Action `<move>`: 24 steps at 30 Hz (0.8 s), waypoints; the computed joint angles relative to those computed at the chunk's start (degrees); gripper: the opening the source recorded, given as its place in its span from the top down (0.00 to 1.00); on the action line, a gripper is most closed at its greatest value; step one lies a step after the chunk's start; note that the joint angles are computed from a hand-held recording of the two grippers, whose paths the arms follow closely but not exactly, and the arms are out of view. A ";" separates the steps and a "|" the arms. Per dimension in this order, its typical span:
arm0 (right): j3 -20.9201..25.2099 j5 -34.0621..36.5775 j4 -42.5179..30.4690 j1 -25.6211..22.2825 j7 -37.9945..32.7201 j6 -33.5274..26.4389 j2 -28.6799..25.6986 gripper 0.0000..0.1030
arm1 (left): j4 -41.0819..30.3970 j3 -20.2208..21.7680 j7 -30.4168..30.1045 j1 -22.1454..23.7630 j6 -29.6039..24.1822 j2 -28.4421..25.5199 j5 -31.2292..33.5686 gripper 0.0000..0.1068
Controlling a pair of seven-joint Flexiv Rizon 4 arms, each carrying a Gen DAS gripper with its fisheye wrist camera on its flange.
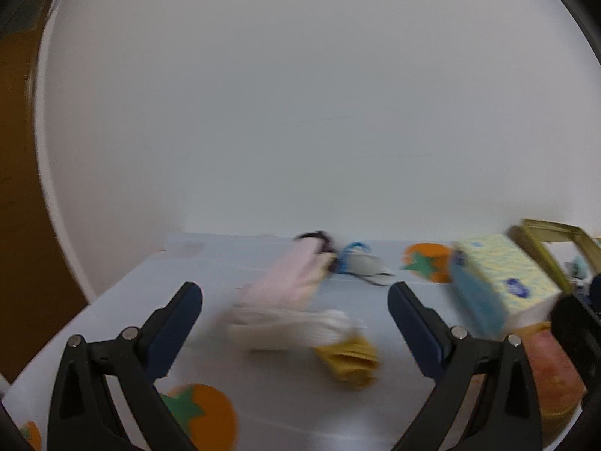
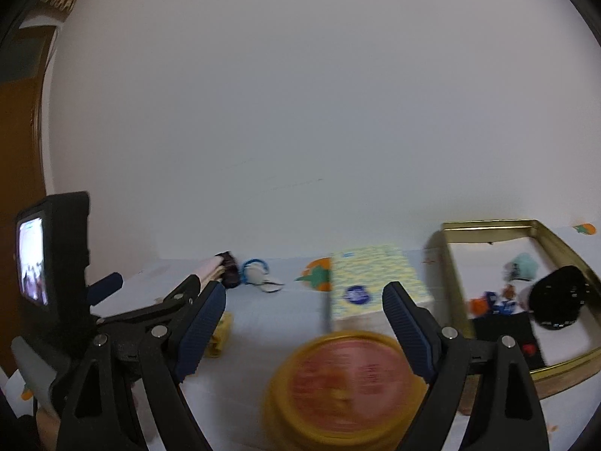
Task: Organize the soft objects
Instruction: 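Move both open grippers away from the tray toward the cloth pile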
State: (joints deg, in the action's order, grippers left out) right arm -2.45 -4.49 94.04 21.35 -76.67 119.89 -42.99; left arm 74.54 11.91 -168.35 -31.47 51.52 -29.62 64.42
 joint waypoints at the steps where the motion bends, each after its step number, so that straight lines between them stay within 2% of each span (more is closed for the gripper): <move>1: 0.00 -0.36 -0.55 0.43 -0.09 -0.80 -0.25 0.15 | 0.52 0.41 -0.17 0.24 -0.66 0.35 -0.13 0.06; 7: -0.86 -3.45 -3.76 2.69 -0.26 -9.03 -1.07 0.15 | 2.60 0.78 -0.93 3.46 -3.19 1.61 -2.42 0.06; 9: 1.00 -5.79 -5.59 1.57 0.44 -12.07 -1.98 0.15 | 2.36 0.79 -0.25 4.14 -6.39 1.52 -3.33 0.06; 11: 4.87 -9.08 -8.25 -0.95 1.41 -16.60 -3.15 0.15 | 2.37 0.43 0.25 5.39 -8.46 1.47 -5.09 0.06; 14: 12.54 -13.72 -13.46 -5.50 0.99 -26.17 -5.64 0.15 | 3.32 -0.46 0.46 8.09 -8.64 1.70 -9.18 0.06; 16: 16.93 -12.36 -17.03 -6.99 -2.62 -32.80 -7.11 0.15 | 4.06 -0.83 0.39 9.58 -8.03 1.78 -11.73 0.06; 17: 17.03 -14.07 -17.56 -6.82 -1.56 -34.23 -7.42 0.15 | 4.06 -0.84 0.46 9.85 -8.07 1.61 -12.36 0.06; 20: 20.25 -13.22 -21.53 -7.03 -6.06 -40.63 -9.21 0.16 | 3.42 -0.68 1.25 9.83 -9.03 0.98 -13.14 0.06; 22: 19.50 -12.71 -23.45 -5.76 -7.22 -44.17 -9.79 0.16 | 2.70 -0.50 1.95 9.40 -10.26 0.48 -13.18 0.06; 24: 19.29 -11.66 -25.62 -4.88 -8.34 -47.28 -10.56 0.23 | 2.36 -0.39 2.38 9.24 -10.58 0.19 -13.20 0.06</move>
State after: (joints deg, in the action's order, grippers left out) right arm 16.85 -16.15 68.42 16.47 -85.00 72.61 -53.55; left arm 76.90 11.52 -165.97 -22.23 40.94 -29.42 51.21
